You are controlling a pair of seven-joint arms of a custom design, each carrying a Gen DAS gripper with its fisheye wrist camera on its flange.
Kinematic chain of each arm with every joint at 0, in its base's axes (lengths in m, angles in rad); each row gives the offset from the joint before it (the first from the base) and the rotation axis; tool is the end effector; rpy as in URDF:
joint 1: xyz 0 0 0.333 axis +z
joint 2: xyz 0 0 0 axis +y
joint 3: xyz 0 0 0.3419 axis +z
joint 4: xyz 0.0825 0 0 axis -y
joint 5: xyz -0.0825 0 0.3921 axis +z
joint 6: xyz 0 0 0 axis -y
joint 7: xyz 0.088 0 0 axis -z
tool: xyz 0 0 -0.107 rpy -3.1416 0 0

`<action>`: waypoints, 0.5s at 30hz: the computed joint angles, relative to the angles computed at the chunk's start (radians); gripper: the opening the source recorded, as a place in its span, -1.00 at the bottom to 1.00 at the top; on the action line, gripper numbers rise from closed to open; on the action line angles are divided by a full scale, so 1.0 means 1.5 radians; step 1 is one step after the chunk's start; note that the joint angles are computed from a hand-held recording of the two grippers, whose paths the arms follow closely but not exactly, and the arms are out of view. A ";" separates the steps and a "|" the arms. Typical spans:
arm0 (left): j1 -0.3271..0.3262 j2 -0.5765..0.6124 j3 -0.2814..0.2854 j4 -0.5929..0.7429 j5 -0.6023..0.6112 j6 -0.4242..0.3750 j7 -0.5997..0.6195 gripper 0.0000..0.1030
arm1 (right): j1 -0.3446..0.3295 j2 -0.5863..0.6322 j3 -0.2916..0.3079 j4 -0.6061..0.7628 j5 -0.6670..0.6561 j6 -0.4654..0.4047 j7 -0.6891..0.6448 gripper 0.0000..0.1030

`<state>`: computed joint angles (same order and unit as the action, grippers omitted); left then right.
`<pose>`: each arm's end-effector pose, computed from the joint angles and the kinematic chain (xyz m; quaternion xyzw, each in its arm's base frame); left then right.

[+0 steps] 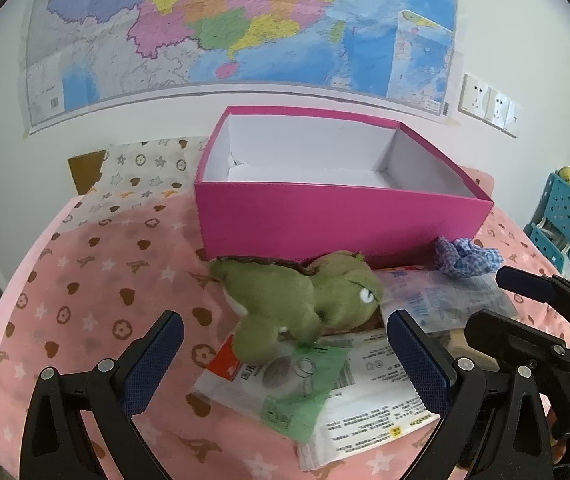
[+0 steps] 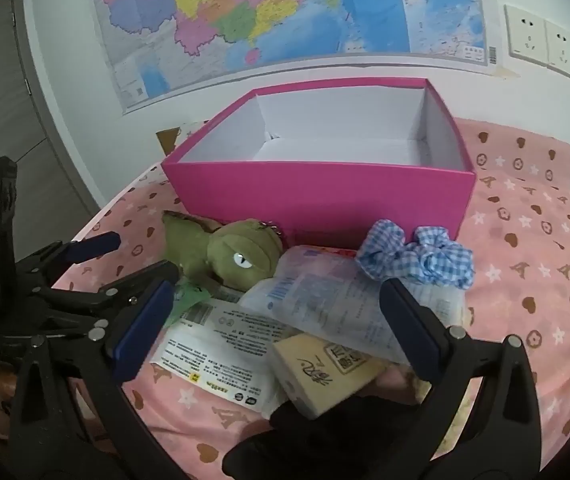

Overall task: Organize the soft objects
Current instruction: 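Reach the right gripper to the green plush dinosaur and grasp it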

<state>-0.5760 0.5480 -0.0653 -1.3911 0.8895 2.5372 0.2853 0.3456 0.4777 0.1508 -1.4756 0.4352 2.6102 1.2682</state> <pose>0.6232 -0.4613 0.4757 -0.6627 0.6188 -0.3225 0.2718 0.6824 0.3318 0.4985 -0.7888 0.4921 -0.0502 0.3649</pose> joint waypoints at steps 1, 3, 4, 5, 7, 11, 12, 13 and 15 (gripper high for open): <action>0.004 -0.002 -0.002 -0.004 -0.004 0.005 0.002 1.00 | -0.003 0.007 0.002 0.016 0.002 -0.025 0.002 0.95; 0.012 -0.006 -0.002 -0.015 -0.010 0.017 0.000 1.00 | -0.008 0.026 0.004 0.052 0.004 -0.072 0.003 0.86; 0.017 -0.006 -0.004 -0.018 -0.015 0.022 0.002 1.00 | -0.008 0.037 0.004 0.070 0.003 -0.087 0.001 0.84; 0.023 -0.007 -0.006 -0.023 -0.022 0.030 0.006 1.00 | -0.010 0.049 0.006 0.089 0.004 -0.102 -0.004 0.80; 0.035 -0.008 -0.010 -0.031 -0.037 0.050 0.015 0.98 | -0.004 0.080 -0.001 0.145 -0.012 -0.157 0.008 0.73; 0.050 -0.010 -0.009 -0.043 -0.058 0.078 0.029 0.89 | -0.006 0.143 0.014 0.240 0.002 -0.204 -0.007 0.51; 0.056 -0.010 -0.010 -0.048 -0.065 0.091 0.033 0.82 | -0.004 0.162 0.014 0.271 0.003 -0.226 0.001 0.48; 0.063 -0.009 -0.013 -0.051 -0.074 0.105 0.044 0.74 | 0.000 0.185 0.012 0.309 0.000 -0.251 0.013 0.47; 0.071 -0.006 -0.016 -0.050 -0.093 0.114 0.063 0.64 | 0.006 0.229 0.008 0.382 -0.005 -0.293 0.039 0.47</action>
<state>-0.4695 0.5391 -0.0892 -1.4668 0.7505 2.7085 0.3803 0.3545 0.8206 0.1629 -0.9022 0.4277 2.1702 1.3262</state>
